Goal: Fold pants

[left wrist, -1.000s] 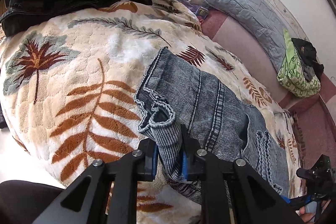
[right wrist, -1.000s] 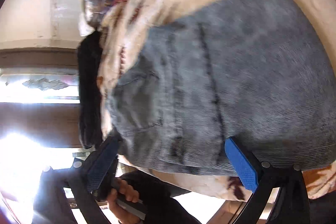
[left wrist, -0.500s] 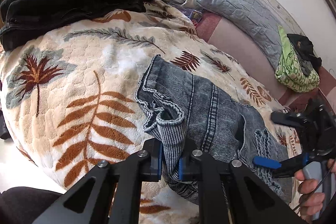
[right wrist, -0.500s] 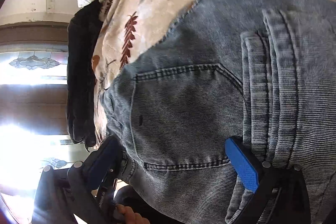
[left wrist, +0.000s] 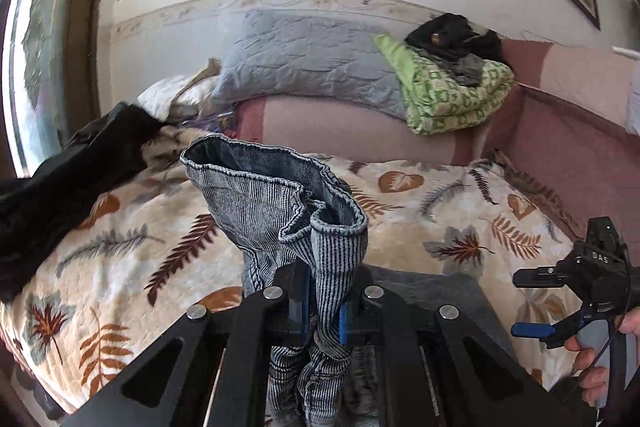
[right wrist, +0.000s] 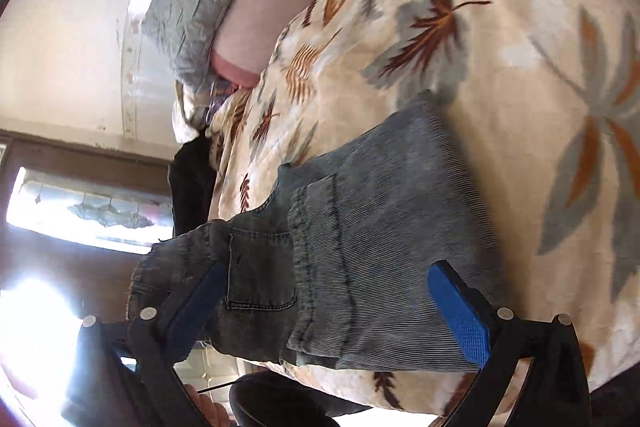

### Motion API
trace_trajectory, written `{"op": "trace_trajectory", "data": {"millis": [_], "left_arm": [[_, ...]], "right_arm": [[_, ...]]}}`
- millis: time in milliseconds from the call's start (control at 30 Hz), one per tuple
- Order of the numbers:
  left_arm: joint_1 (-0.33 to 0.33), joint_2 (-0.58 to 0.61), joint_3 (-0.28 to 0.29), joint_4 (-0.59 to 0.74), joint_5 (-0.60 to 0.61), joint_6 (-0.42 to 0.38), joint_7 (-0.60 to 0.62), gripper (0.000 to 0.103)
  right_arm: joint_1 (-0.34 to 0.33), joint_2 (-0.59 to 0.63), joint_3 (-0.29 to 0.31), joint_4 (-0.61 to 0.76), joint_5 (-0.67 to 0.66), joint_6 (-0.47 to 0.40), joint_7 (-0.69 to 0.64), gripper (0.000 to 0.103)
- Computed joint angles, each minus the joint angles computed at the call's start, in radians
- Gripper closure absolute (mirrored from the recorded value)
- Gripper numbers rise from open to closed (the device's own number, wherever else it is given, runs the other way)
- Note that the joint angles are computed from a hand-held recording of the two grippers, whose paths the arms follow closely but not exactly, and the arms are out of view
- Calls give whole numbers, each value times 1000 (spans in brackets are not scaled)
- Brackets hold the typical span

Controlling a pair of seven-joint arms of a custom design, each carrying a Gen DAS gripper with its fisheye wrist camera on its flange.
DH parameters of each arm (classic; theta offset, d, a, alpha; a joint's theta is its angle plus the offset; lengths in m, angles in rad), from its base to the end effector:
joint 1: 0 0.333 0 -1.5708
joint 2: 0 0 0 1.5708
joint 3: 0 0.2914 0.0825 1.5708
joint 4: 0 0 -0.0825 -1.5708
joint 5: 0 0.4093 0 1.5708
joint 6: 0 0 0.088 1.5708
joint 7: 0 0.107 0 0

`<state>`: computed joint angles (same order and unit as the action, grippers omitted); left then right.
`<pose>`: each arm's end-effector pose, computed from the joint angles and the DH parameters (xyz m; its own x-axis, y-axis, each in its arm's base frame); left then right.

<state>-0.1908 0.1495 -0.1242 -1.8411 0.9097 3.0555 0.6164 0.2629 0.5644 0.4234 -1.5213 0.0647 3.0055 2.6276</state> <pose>0.6060 -0.2581 0.5167 -0.2298 -0.9728 0.0290 -0.4484 0.0794 -0.8903 0.6298 0.4210 0.4377 -0.2618 -0.5124 -0.8178 -0.7675 0.6243 -0.1455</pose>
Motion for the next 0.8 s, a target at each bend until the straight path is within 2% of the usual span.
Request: {"op": "trace_trajectory", "data": {"millis": [133,233,267,333,367,400,433,467,533,700,767,800], "left_arm": [[-66,62,-47,62,31,-34,88,93],[-104,136,-94,99,-35,-83,231,93],[-117,163,-111,115,-70,-119,289,93],[-124,246,-168,181,-189,-252,464,93],[-137,275,-172,204,-219,-305,506,93],[-160,284,-152,207,-212,-318,504,93],[-182,271,-123,191,-187,-297,482,93],[-189,261,-115,185,-194,-295,484,93],[-174,245,-125,183,-254,-288,513,93],[-188,204,-93,168,-250,-240,456,93],[-174,245,-124,202,-301,-291,523,93],[-168,276,-146,228,-340,-349,585,92]], "right_arm": [[-38,-84,3,-169,10,127,56,1],[-76,-135,19,-270,-10,190,96,1],[-97,-152,35,-304,-14,210,107,1],[-123,-162,55,-343,-26,239,135,1],[-147,-164,75,-363,-32,252,148,1],[-179,-161,106,-383,-42,277,157,1],[-214,-155,141,-398,-59,309,164,1],[-229,-157,153,-409,-75,323,175,1],[-233,-170,147,-429,-104,340,194,1],[-264,-165,163,-455,-177,390,261,1],[-263,-165,156,-455,-205,394,284,1],[-262,-166,153,-456,-216,396,297,1]]}}
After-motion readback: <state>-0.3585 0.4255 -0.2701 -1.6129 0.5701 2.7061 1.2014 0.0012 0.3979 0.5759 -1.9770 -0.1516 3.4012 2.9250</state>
